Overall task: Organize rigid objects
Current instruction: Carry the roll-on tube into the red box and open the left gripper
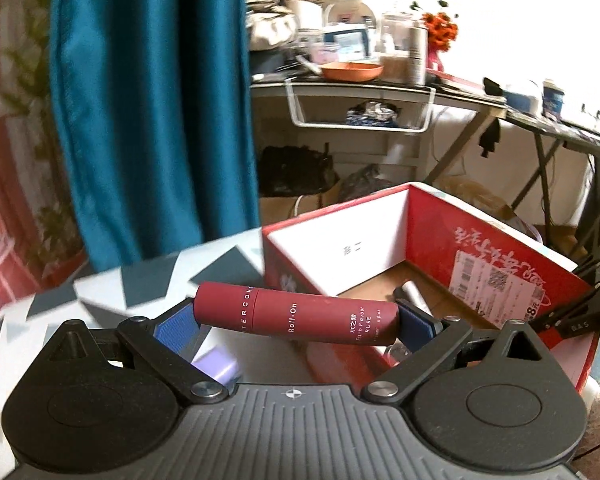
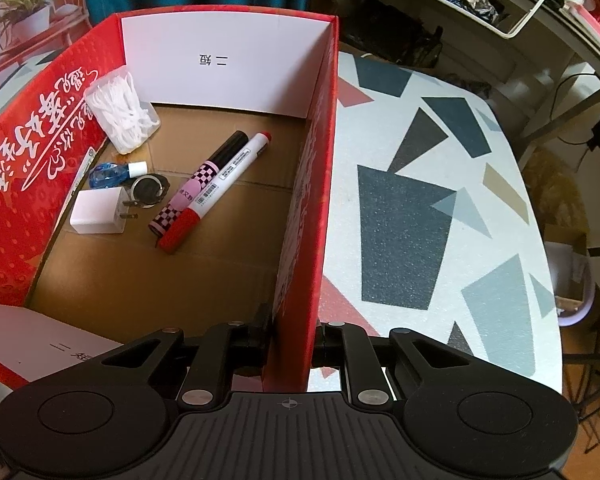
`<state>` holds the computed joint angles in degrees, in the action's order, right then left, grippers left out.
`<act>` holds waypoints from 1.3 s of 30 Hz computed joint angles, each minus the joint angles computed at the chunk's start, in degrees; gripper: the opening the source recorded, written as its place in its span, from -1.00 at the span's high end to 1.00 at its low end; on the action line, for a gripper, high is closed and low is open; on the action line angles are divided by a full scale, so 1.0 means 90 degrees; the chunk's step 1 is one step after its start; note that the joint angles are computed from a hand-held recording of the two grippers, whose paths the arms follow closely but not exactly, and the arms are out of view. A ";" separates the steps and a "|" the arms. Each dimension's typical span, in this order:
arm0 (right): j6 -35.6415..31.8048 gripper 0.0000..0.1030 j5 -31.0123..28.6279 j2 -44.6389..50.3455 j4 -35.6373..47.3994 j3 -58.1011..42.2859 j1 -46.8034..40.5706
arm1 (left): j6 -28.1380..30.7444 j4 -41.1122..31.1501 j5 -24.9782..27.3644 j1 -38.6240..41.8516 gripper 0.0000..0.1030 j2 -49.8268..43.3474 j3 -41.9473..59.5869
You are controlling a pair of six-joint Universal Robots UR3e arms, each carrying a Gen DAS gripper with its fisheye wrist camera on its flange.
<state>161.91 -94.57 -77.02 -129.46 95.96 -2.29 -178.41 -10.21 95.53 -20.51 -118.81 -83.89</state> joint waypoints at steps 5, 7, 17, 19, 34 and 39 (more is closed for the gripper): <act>-0.0060 0.72 0.0035 -0.0017 -0.0005 0.0018 -0.0016 | 0.0600 -0.0556 -0.0047 -0.0225 -0.97 -0.0703 0.1193; -0.0062 0.72 0.0037 -0.0008 -0.0004 0.0007 -0.0012 | 0.0880 -0.0940 0.0079 -0.0341 -0.97 -0.1071 0.1790; -0.0063 0.71 0.0082 -0.0001 -0.0064 0.0047 -0.0031 | 0.1847 -0.1649 0.0410 -0.0653 -0.97 -0.1873 0.2897; -0.0060 0.71 0.0088 0.0003 -0.0075 0.0051 -0.0032 | 0.1908 -0.1752 0.0462 -0.0668 -0.97 -0.1950 0.2968; -0.0058 0.70 0.0095 -0.0009 -0.0077 0.0066 -0.0046 | 0.2322 -0.1947 0.0667 -0.0580 -0.98 -0.2040 0.3036; -0.0058 0.69 0.0101 -0.0009 -0.0083 0.0071 -0.0046 | 0.2308 -0.1880 0.0769 -0.0540 -0.97 -0.1988 0.2900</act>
<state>161.38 -93.67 -77.11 -130.21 96.60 -2.71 -157.64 -27.12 102.46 -25.38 -136.70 -57.79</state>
